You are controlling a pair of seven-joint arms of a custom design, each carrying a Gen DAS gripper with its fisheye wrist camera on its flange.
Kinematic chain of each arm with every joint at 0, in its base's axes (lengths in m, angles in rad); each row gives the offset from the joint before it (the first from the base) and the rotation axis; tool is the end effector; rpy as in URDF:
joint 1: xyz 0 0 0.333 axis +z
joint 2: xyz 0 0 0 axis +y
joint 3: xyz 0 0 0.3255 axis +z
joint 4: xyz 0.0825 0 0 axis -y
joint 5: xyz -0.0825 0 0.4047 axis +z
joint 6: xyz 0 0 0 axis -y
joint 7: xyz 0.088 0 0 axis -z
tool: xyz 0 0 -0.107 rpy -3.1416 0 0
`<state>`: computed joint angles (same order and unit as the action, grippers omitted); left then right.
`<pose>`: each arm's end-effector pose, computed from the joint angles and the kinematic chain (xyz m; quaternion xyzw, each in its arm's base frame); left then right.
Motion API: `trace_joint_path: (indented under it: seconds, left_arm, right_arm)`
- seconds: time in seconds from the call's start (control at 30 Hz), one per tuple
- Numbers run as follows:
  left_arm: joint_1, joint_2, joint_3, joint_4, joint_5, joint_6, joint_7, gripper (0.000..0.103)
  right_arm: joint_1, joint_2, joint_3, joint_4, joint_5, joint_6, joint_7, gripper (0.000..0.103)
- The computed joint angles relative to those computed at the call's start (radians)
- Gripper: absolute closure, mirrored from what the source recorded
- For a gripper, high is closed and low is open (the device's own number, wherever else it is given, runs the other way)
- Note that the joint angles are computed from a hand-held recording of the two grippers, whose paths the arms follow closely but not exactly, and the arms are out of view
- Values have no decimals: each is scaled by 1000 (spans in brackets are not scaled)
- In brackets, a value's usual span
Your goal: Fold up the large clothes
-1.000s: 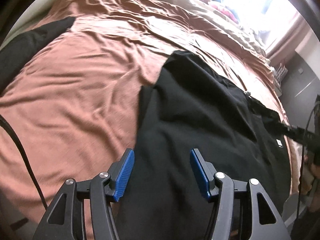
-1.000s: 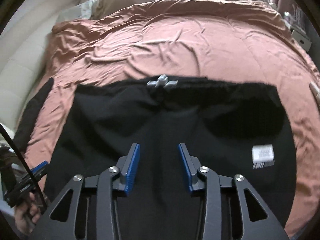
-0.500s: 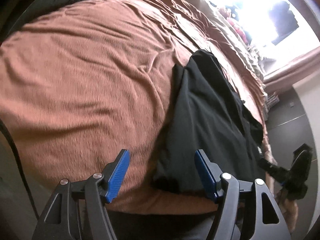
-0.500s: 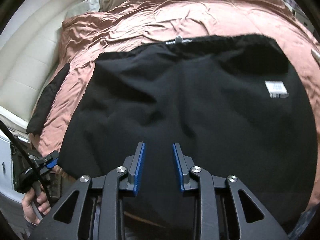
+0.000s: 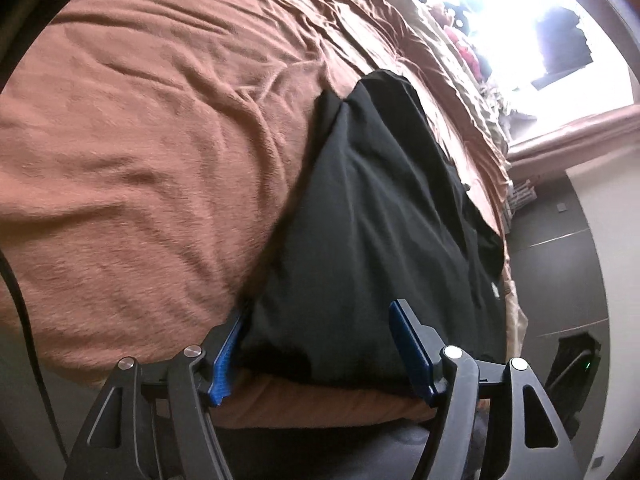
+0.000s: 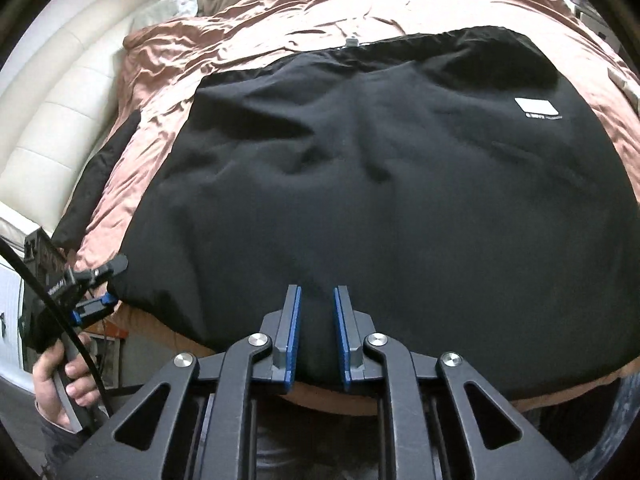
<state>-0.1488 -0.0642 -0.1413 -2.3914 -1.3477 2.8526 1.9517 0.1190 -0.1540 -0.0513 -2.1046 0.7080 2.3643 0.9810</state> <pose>0.5070 -0.0967 0.3666 0.8067 -0.4500 0.3772 0.0666 0.5610 0.0448 0.5340 -0.7381 0.5770 -0.0196 0.3490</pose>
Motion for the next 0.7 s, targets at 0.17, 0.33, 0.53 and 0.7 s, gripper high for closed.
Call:
trace_joint_path:
  seconds: [0.17, 0.33, 0.53, 0.7]
  left_arm:
    - [-4, 7, -9, 19, -128, 9, 98, 39]
    - [-3, 2, -12, 21, -238, 9, 180, 50]
    - [-8, 36, -34, 42, -217, 36, 165, 83]
    - [-17, -1, -40, 40, -291, 60, 238, 91]
  right_arm:
    - [3, -15, 7, -46, -19, 25, 9, 90]
    - [12, -30, 17, -90, -65, 63, 24, 90]
    - [13, 15, 9, -34, -67, 42, 62, 93]
    - [8, 77, 23, 54, -103, 37, 116, 93]
